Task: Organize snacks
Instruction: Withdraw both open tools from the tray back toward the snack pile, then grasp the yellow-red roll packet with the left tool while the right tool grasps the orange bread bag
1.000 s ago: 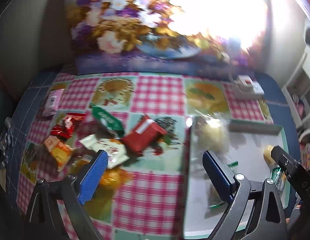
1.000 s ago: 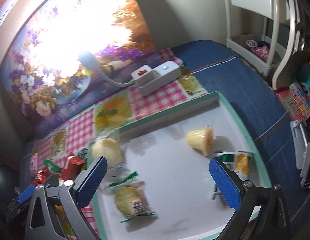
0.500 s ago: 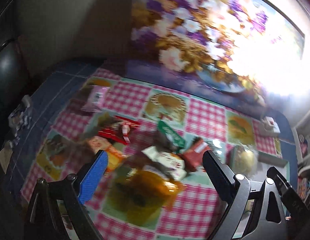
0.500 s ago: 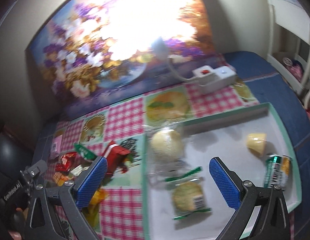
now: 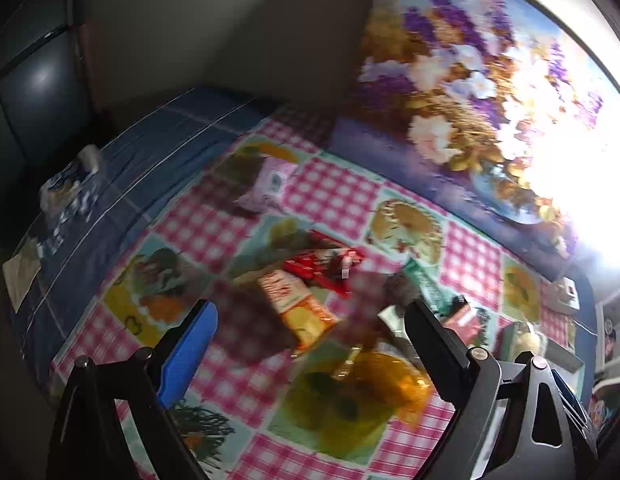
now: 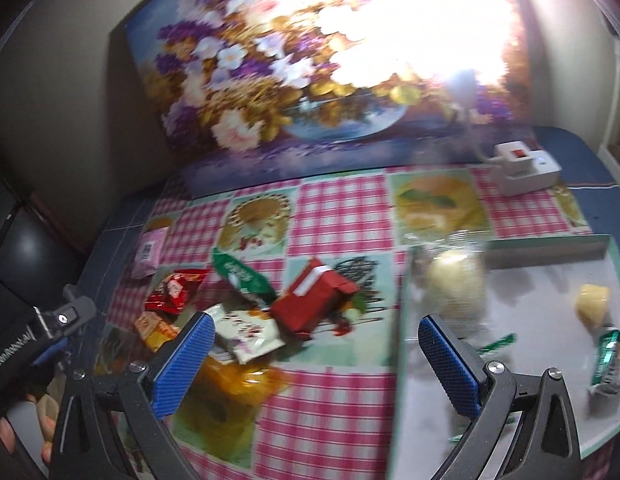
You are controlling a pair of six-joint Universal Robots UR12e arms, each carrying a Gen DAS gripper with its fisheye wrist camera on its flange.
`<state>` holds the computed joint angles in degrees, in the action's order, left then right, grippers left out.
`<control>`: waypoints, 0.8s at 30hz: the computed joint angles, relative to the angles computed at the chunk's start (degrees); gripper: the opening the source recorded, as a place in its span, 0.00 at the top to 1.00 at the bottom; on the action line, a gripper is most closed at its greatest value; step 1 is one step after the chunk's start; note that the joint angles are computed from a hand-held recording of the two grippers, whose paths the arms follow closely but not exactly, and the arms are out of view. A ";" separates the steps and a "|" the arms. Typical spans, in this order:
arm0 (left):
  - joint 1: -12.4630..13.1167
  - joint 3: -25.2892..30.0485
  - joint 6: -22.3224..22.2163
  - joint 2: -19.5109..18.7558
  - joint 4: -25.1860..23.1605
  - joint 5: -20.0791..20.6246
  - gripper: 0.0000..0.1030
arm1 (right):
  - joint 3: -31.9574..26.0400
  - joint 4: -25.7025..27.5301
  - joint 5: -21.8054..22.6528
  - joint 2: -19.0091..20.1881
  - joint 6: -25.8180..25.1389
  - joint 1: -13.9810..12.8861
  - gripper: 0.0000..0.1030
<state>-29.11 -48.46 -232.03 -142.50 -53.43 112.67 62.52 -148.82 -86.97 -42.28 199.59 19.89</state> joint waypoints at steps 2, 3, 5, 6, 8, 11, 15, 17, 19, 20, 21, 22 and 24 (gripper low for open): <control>0.44 -1.26 -2.00 0.69 -1.03 -0.39 0.08 | -1.16 0.55 1.14 0.83 -0.31 0.36 0.00; 0.62 -1.82 -2.81 0.95 -1.43 -0.68 0.08 | -1.78 1.07 1.38 1.24 -0.71 0.56 0.00; 1.03 -2.46 -4.67 1.24 -3.13 -1.41 0.08 | -3.17 2.65 1.27 2.13 -1.74 1.07 0.00; 1.22 -2.52 -5.65 1.25 -4.44 -1.77 0.08 | -3.80 3.54 1.28 2.52 -2.26 1.28 0.00; 1.56 -2.55 -6.62 1.16 -6.38 -2.55 0.08 | -5.11 5.58 1.53 3.38 -3.29 1.67 0.00; 2.09 -2.82 -6.74 0.92 -7.24 -4.63 0.08 | -6.60 8.50 1.84 4.40 -4.08 2.08 0.00; 2.47 -3.00 -6.91 0.63 -7.15 -6.14 0.08 | -8.24 11.35 2.82 5.60 -5.12 2.51 0.00; 2.67 -2.96 -6.70 0.39 -7.04 -6.90 0.08 | -9.15 12.63 3.24 6.24 -5.55 2.77 0.00; 2.94 -2.85 -6.89 0.12 -6.61 -7.92 0.08 | -9.98 13.69 3.79 6.84 -5.73 2.92 0.00; 3.09 -2.93 -7.11 0.05 -6.22 -8.41 0.08 | -10.41 14.19 3.94 7.16 -5.74 3.01 0.00; 3.26 -2.98 -7.45 -0.05 -5.77 -8.89 0.08 | -10.72 14.60 3.92 7.40 -5.76 3.09 0.00; 3.41 -2.95 -7.66 -0.16 -5.46 -9.27 0.08 | -11.06 15.03 3.84 7.65 -5.78 3.16 0.00; 3.69 -2.71 -7.77 -0.54 -4.76 -10.04 0.08 | -11.91 15.85 3.61 8.25 -5.78 3.25 0.00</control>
